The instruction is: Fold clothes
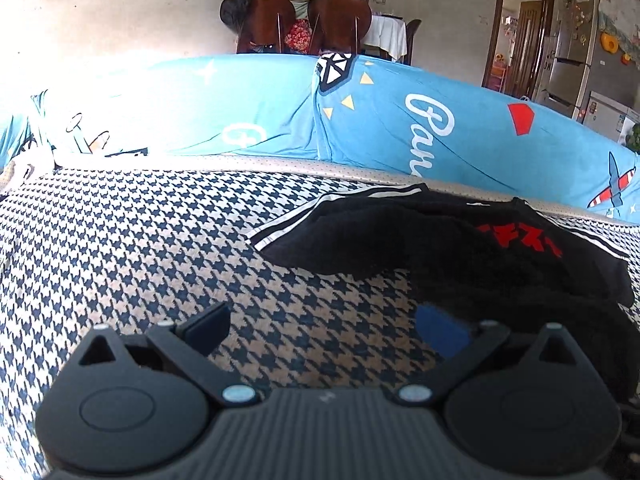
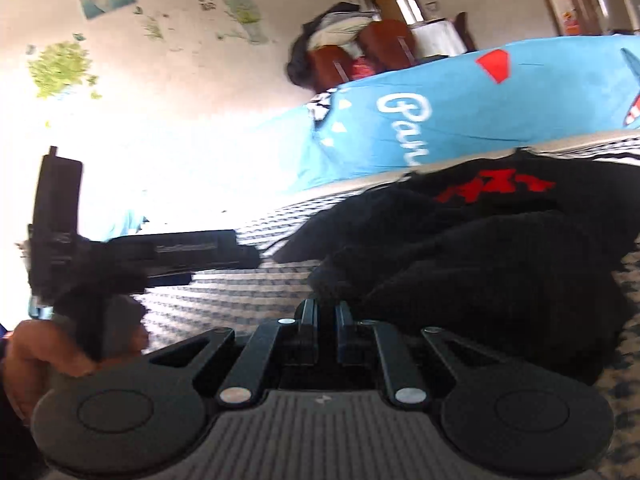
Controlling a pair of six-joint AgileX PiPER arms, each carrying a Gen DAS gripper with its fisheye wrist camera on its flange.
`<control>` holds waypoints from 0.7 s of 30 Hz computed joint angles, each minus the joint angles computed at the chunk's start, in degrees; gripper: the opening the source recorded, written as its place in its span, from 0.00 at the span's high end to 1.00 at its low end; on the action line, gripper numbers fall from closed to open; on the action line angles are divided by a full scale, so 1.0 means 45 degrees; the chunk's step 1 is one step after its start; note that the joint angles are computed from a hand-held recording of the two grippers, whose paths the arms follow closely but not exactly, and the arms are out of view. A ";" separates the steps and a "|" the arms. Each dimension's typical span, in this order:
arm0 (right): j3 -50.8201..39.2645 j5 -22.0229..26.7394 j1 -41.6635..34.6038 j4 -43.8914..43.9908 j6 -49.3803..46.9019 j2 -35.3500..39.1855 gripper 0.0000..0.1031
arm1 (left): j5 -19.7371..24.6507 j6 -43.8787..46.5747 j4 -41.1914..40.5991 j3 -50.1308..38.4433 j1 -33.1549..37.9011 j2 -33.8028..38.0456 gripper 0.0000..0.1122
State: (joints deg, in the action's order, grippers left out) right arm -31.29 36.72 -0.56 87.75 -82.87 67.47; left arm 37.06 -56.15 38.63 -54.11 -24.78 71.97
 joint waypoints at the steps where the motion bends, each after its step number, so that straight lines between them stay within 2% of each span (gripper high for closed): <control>1: 0.0160 0.0013 0.0312 0.0119 -0.0013 -0.0173 0.90 | 0.0051 -0.0256 0.0299 0.0215 -0.0050 -0.0282 0.08; 5: 0.0633 -0.0482 0.1950 0.0739 -0.0258 -0.0423 0.90 | 0.0173 -0.0683 0.0672 0.0935 -0.0006 -0.1365 0.08; 9: 0.0739 -0.0807 0.3184 0.1646 -0.0687 -0.0044 0.89 | 0.0746 -0.1359 0.1331 0.1454 -0.0214 -0.2159 0.08; 12: 0.0788 -0.0415 0.3516 0.2345 -0.1233 0.0322 0.89 | 0.1133 -0.1634 0.1664 0.1758 -0.0263 -0.2683 0.08; 14: 0.0677 -0.0514 0.3823 0.2526 -0.1465 0.0618 0.85 | 0.1243 -0.1551 0.1600 0.1880 -0.0181 -0.2916 0.08; 17: 0.0497 -0.1466 0.4553 0.2185 -0.1205 0.0671 0.81 | 0.1543 -0.1664 0.1739 0.2040 -0.0302 -0.3054 0.08; 21: 0.0609 -0.1553 0.4457 0.0840 -0.0128 0.0126 0.77 | 0.1541 -0.1496 0.1414 0.2193 -0.0359 -0.3140 0.08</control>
State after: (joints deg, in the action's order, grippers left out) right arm -28.54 29.73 19.50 91.53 -83.45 68.03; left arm 43.99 -62.89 44.99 -44.24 -26.40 57.84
